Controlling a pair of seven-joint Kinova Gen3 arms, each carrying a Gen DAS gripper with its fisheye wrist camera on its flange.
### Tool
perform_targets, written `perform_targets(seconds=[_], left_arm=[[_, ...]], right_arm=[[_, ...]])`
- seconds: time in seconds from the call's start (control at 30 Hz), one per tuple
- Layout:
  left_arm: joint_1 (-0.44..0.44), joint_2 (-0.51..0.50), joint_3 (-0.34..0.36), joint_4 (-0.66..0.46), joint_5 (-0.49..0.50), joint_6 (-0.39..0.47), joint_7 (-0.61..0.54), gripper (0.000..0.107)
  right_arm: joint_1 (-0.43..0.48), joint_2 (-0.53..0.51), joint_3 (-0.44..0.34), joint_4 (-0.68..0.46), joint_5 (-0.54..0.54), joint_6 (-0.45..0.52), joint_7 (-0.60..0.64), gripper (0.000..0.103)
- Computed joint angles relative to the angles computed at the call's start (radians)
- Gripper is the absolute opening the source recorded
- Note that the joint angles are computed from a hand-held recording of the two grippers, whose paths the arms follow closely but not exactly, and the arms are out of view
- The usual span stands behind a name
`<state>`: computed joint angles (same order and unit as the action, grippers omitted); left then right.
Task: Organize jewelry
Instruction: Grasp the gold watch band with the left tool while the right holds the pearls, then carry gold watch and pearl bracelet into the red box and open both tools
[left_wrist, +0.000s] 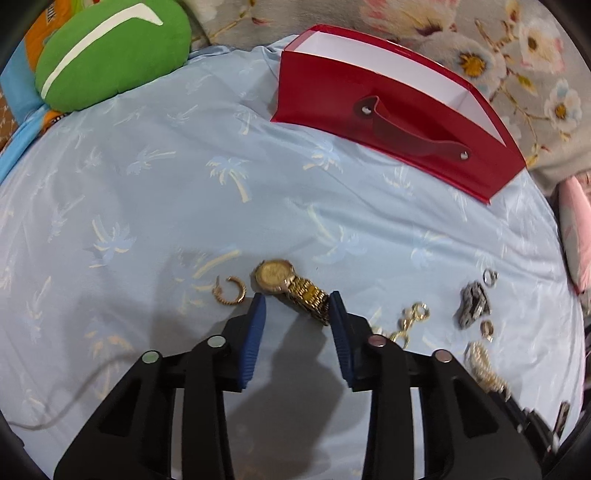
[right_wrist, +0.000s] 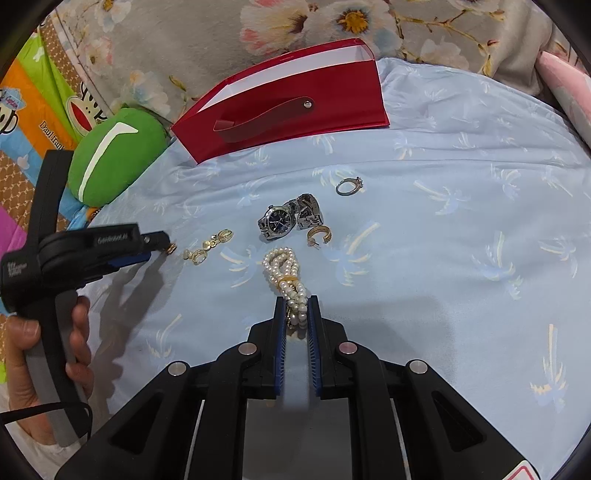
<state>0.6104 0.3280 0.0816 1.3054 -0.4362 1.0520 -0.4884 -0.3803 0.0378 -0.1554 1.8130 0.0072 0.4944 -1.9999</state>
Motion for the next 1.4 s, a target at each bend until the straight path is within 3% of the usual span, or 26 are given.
perform_targets(seconds=[0.17, 0.33, 0.37, 0.43, 0.57, 0.67, 0.73, 0.77, 0.87, 1.17, 1.4], left_arm=[[-0.001, -0.029, 0.010, 0.037, 0.002, 0.004, -0.020, 0.021], [-0.015, -0.055, 0.020, 0.071, 0.010, -0.032, -0.009, 0.022], [-0.012, -0.057, 0.020, 0.072, 0.003, -0.038, -0.002, 0.024], [-0.004, -0.048, 0.021, 0.054, -0.015, -0.035, 0.010, 0.044], [0.002, -0.005, 0.013, -0.005, -0.026, -0.015, 0.024, 0.049], [0.009, 0.028, -0.003, -0.042, -0.015, 0.014, 0.025, 0.043], [0.011, 0.027, -0.007, -0.041, -0.011, 0.023, 0.021, 0.022], [0.005, 0.018, -0.006, -0.027, 0.000, 0.010, 0.020, 0.017], [-0.013, -0.018, 0.001, 0.021, 0.023, -0.030, 0.007, 0.012], [-0.008, -0.097, 0.030, 0.091, -0.024, -0.065, 0.012, 0.011], [-0.010, -0.150, 0.059, 0.092, -0.063, -0.067, 0.010, 0.010]], right_arm=[[-0.001, 0.000, 0.000, 0.001, 0.005, -0.001, -0.006, 0.011], [-0.002, -0.001, 0.000, 0.003, 0.009, -0.003, -0.017, 0.011], [-0.002, -0.001, 0.000, 0.004, 0.009, -0.003, -0.018, 0.011], [-0.001, 0.000, 0.001, 0.003, 0.005, -0.002, -0.014, 0.011], [0.000, 0.000, 0.001, 0.003, 0.004, -0.001, -0.015, 0.011], [-0.002, -0.001, 0.001, 0.004, 0.011, -0.002, -0.021, 0.011], [0.001, -0.001, 0.001, 0.005, 0.003, -0.005, -0.014, 0.011], [0.002, -0.001, 0.001, 0.005, -0.002, -0.007, -0.009, 0.011], [0.003, -0.004, 0.000, 0.009, -0.010, -0.013, -0.002, 0.011], [-0.001, -0.041, -0.008, 0.009, 0.051, -0.027, -0.062, 0.011], [0.006, -0.068, -0.012, -0.030, 0.035, -0.022, -0.038, 0.011]])
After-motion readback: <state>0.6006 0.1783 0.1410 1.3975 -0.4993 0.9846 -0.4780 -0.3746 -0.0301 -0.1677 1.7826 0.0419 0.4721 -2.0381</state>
